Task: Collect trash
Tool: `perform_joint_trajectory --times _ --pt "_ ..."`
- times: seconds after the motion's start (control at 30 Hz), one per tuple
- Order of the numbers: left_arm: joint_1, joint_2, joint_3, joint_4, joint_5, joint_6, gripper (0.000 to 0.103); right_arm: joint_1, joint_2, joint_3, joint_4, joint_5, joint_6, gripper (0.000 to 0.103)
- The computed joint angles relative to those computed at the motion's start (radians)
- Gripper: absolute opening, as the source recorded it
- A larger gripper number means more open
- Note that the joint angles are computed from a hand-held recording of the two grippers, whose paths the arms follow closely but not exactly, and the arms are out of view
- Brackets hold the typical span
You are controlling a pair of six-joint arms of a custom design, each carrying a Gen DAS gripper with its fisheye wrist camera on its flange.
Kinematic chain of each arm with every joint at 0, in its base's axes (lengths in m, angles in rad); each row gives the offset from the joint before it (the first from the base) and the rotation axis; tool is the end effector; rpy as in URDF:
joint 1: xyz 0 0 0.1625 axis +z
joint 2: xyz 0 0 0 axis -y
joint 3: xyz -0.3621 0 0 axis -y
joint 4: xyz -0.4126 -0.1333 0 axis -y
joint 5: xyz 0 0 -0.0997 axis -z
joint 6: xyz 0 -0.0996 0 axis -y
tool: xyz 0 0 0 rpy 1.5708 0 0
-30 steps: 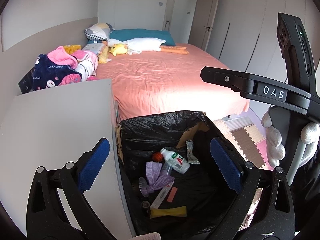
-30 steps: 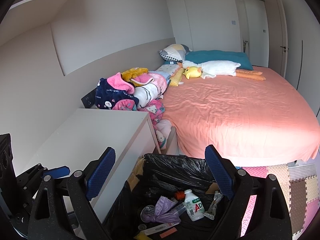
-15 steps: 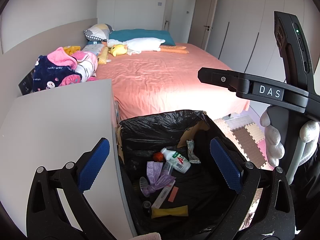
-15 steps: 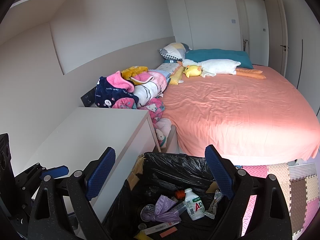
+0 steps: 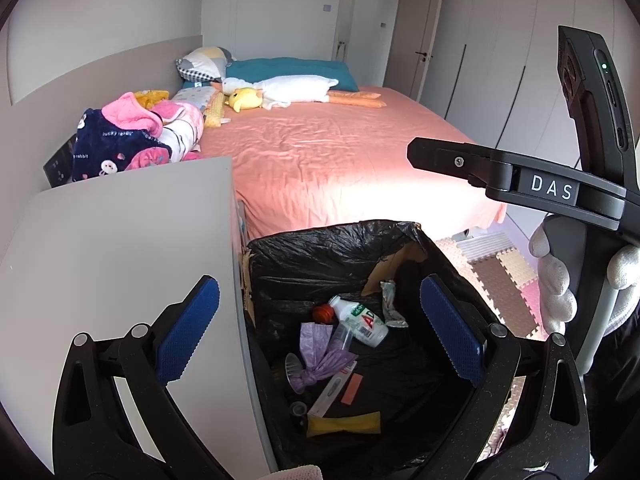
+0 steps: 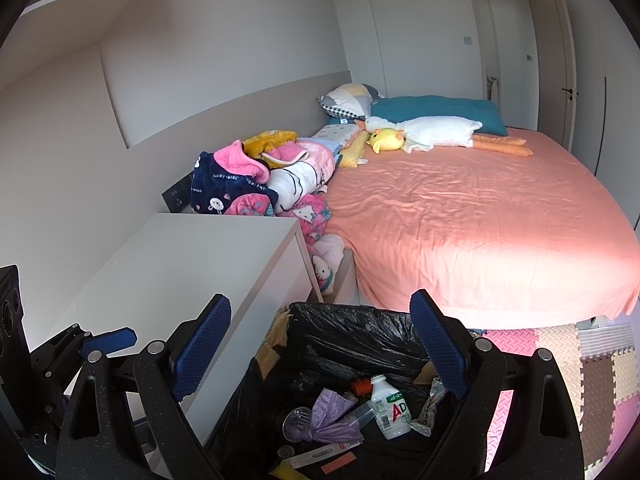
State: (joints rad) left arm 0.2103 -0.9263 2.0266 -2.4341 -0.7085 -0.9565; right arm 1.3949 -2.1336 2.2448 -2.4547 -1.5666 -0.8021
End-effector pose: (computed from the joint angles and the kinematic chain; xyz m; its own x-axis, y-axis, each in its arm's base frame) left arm -0.4320 -0.3058 -0.0022 -0.7546 0.2224 -0.6173 0.5794 0.6674 -0.4678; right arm 0.0690 -0.3756 0.4212 -0.7749 -0.3871 0.4997 -0.6210 0.6138 -0.4875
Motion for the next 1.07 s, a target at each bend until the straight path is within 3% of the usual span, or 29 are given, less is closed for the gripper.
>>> perform_joint_trajectory --times 1.07 --pt "0.002 -0.005 -0.005 0.05 0.025 -0.034 0.097 0.004 0.006 0.0 -0.005 -0.008 0.005 0.091"
